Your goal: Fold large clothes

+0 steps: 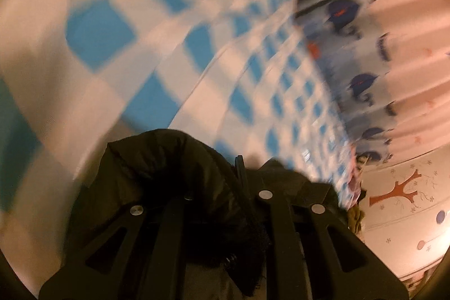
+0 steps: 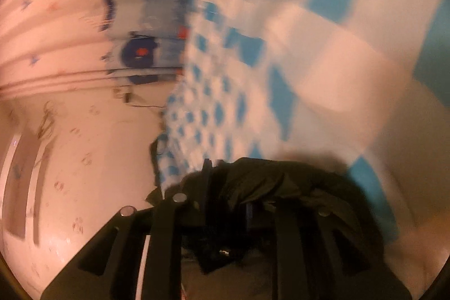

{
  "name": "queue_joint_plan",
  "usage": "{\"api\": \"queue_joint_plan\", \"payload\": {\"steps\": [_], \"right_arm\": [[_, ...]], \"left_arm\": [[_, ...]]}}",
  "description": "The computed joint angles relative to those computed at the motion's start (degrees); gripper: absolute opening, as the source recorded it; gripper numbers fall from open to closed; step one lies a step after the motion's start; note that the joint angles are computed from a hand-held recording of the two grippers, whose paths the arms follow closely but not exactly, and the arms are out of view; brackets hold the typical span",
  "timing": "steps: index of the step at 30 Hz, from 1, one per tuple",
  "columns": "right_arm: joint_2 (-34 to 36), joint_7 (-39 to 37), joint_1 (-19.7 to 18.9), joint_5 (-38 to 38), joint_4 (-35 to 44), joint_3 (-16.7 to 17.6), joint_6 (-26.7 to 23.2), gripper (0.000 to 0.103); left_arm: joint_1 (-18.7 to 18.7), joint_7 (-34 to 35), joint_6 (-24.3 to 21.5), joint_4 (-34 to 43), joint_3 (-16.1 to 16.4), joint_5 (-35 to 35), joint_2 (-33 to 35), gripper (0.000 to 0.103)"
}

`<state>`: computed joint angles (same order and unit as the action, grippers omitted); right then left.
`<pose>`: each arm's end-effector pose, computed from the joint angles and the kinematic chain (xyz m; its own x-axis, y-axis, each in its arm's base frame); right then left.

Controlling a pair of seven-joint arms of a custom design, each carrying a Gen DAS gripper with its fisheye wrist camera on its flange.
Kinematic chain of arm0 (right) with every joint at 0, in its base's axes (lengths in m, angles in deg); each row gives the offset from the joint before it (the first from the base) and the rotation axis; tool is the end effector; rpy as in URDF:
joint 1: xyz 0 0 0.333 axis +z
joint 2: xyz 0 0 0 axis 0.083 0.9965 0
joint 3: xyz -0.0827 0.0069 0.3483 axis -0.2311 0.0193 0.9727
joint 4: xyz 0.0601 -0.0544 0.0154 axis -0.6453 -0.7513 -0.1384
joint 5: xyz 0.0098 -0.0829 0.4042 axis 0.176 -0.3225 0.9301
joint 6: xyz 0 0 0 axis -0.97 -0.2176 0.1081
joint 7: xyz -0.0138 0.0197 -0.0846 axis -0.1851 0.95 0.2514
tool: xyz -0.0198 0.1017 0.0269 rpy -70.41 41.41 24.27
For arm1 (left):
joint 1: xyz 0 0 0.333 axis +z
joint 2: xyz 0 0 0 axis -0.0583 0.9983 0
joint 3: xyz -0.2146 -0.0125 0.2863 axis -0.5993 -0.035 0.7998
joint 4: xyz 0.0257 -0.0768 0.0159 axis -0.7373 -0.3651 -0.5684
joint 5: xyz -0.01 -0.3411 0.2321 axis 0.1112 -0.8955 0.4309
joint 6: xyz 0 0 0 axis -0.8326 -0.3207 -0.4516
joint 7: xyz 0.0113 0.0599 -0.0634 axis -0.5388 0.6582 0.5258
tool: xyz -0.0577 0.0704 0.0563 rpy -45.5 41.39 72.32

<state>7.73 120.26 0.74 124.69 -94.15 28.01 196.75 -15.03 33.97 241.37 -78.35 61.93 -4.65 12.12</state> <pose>0.5444 -0.0585 0.5066 -0.1737 -0.1761 -0.9689 -0.8510 0.5220 0.0577 0.4151 -0.1457 0.5219 0.4792 -0.4771 0.7367 -0.4793 -0.8454 -0.2357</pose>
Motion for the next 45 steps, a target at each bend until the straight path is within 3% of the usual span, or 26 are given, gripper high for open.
{"api": "queue_joint_plan", "payload": {"steps": [3,5,8,9,11,12,14,15,18,20,22,24,25,27,29,31,32,34,38,41,43,45], "right_arm": [[0.6,1.4,-0.2,0.1,0.3,0.0,-0.7,0.026],[-0.3,0.6,-0.4,0.9,0.5,-0.2,-1.1,0.062],[-2.3,0.9,-0.6,1.9,0.7,-0.7,-0.8,0.091],[-3.0,1.5,-0.6,1.7,0.8,-0.8,-0.2,0.093],[-4.6,2.1,-0.4,0.1,1.4,-1.0,0.4,0.094],[-5.2,1.8,-0.1,-1.6,1.8,-0.9,0.9,0.094],[-7.5,-0.7,0.7,-7.4,3.1,-0.1,3.0,0.094],[-8.4,-1.7,1.4,-9.6,3.5,0.1,3.8,0.094],[-11.9,-6.0,4.2,-22.5,5.1,3.4,8.4,0.094],[-13.8,-7.7,6.1,-29.2,4.6,5.5,10.6,0.094],[-15.1,-9.2,8.0,-34.5,3.6,7.3,13.0,0.094],[-15.5,-9.7,9.6,-39.9,2.5,9.5,16.1,0.094],[-15.3,-9.5,10.3,-41.7,2.1,10.1,17.5,0.094],[-14.0,-8.2,11.6,-45.7,1.6,11.5,20.3,0.094],[-11.1,-5.1,12.5,-50.5,1.8,13.3,23.2,0.094],[-8.3,-1.7,13.2,-54.6,2.5,14.0,25.2,0.094],[-7.0,-0.5,13.6,-56.0,2.9,14.0,26.3,0.094],[-4.7,2.0,14.5,-57.6,4.1,13.2,27.4,0.095],[-0.5,5.1,16.3,-56.6,6.3,10.6,27.4,0.096],[-0.1,7.4,17.0,-60.1,6.3,10.7,27.4,0.096],[-1.2,6.9,17.3,-59.8,6.4,10.2,25.7,0.096],[-4.1,3.1,17.9,-55.4,5.0,9.1,27.7,0.096]], "left_arm": [[-2.5,1.7,-1.2,0.6,2.5,-1.2,0.1,0.014],[-4.8,4.5,-2.4,1.2,4.6,-2.2,-0.9,0.023],[-8.1,7.7,0.2,0.7,7.1,-5.3,-3.6,0.042],[-11.4,7.3,3.4,0.0,9.9,-5.6,-4.3,0.051],[-12.6,8.0,7.5,-0.8,10.1,-10.0,-5.5,0.055],[-10.3,5.0,6.5,-0.5,8.5,-7.2,-6.2,0.056],[-7.0,4.7,7.2,0.3,4.9,-7.9,-6.6,0.058],[-3.4,3.3,6.2,0.9,1.6,-6.8,-7.0,0.059],[2.7,0.0,7.0,2.0,-4.0,-4.1,-7.2,0.070],[6.1,-4.3,8.3,1.4,-6.6,-4.3,-7.8,0.071],[11.0,-7.0,6.3,1.9,-10.2,-2.6,-9.1,0.071],[15.9,-2.0,-1.5,7.6,-15.3,7.9,-9.2,0.071],[15.4,1.0,-3.0,9.4,-15.9,10.4,-8.3,0.071],[10.0,10.2,-7.7,15.4,-16.0,17.7,-2.9,0.071],[7.7,15.8,-14.4,21.3,-17.9,23.6,3.0,0.071],[6.4,16.9,-19.0,25.3,-18.5,26.8,8.4,0.071],[7.0,15.5,-22.9,28.0,-19.4,29.1,11.8,0.071],[6.9,13.0,-26.3,30.3,-19.1,31.7,15.7,0.070],[5.7,8.9,-25.8,30.5,-16.4,34.2,19.7,0.070],[3.6,7.7,-29.1,32.3,-15.2,37.0,21.4,0.070],[2.0,8.5,-30.0,32.2,-13.8,36.0,20.3,0.070],[1.2,5.7,-27.3,30.0,-12.2,37.3,16.6,0.070]]}}
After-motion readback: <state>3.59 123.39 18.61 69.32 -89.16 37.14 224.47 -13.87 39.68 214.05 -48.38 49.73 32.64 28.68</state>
